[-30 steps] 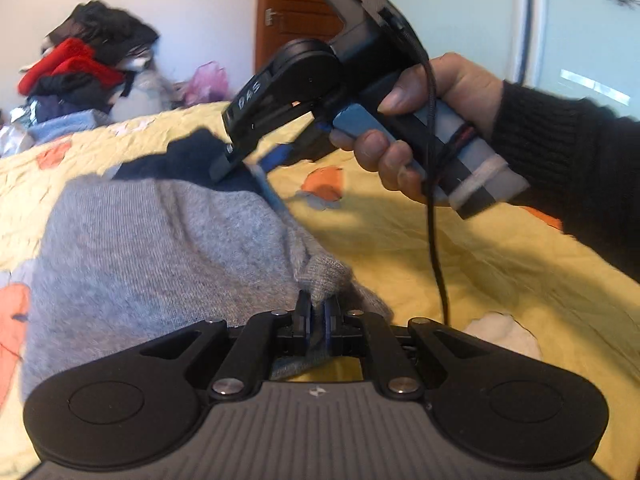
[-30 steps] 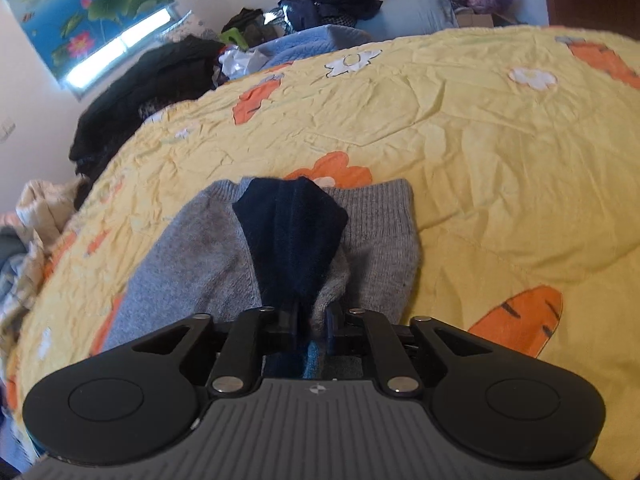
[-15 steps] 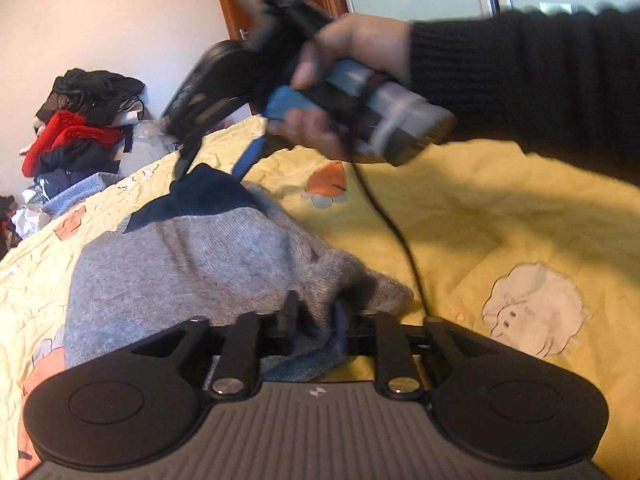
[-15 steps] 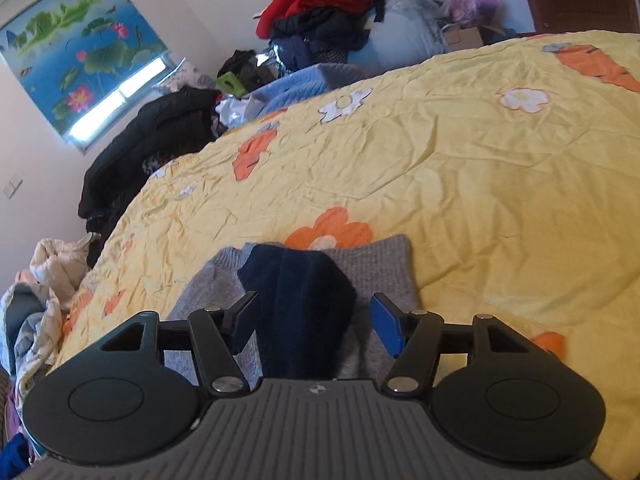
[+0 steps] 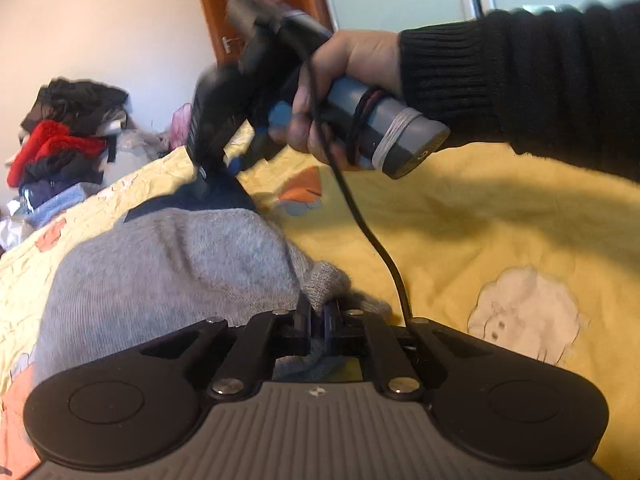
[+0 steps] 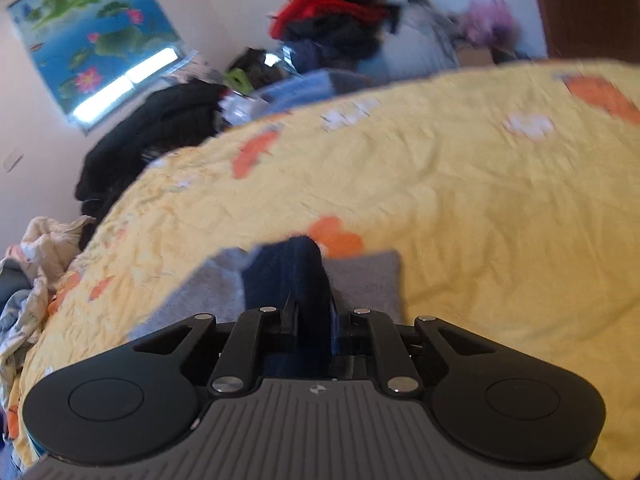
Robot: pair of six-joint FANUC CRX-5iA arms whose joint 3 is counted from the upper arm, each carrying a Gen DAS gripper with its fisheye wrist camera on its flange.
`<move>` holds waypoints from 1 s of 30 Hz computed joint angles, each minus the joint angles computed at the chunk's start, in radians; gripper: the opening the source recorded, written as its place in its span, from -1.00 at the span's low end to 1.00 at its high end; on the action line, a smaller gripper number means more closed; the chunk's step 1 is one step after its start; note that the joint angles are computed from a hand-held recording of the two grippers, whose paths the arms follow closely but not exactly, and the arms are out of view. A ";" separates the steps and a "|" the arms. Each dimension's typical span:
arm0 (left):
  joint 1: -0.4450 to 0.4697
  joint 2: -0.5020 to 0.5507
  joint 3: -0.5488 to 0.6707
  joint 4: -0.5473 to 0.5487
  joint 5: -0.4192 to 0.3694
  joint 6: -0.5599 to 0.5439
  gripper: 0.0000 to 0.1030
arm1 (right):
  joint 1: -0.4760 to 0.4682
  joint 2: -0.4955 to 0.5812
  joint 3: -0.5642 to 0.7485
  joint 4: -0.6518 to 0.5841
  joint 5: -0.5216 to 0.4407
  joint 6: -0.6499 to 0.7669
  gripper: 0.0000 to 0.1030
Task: Fold small clothes
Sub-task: 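Lift the grey hem and fold it over toward the collar with both tools, then open both tools and pull back from the folded bundle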
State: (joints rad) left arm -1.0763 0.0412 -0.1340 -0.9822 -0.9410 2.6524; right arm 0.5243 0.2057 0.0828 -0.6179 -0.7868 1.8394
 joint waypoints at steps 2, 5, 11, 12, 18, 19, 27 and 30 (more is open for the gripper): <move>0.022 -0.011 -0.007 0.025 0.027 -0.025 -0.90 | -0.020 0.004 -0.011 -0.056 0.002 0.025 -0.59; 0.023 -0.035 -0.026 0.018 0.039 -0.060 -0.86 | -0.042 -0.012 -0.030 -0.135 0.016 0.024 -0.33; -0.147 -0.183 -0.145 -0.155 -0.122 0.049 -0.83 | 0.013 -0.218 -0.218 -0.073 0.158 0.016 -0.07; -0.181 -0.182 -0.151 -0.172 -0.203 0.049 -0.82 | 0.016 -0.262 -0.250 -0.080 0.143 0.047 -0.07; -0.184 -0.206 -0.196 -0.094 -0.408 0.042 -0.82 | 0.116 -0.466 -0.459 0.073 0.191 -0.092 -0.07; -0.176 -0.208 -0.200 -0.086 -0.421 0.052 -0.82 | 0.125 -0.486 -0.484 0.094 0.202 -0.125 -0.07; -0.120 -0.216 -0.202 -0.076 -0.387 0.114 -0.82 | 0.169 -0.533 -0.527 0.131 0.125 -0.207 -0.07; -0.079 -0.204 -0.184 -0.071 -0.391 0.132 -0.81 | 0.269 -0.543 -0.570 0.297 0.164 -0.344 -0.64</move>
State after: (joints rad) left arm -1.1549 -0.1628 -0.3177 -1.0533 -1.3318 2.7846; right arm 0.7934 -0.3372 -0.4867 -0.3210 -0.6225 1.4954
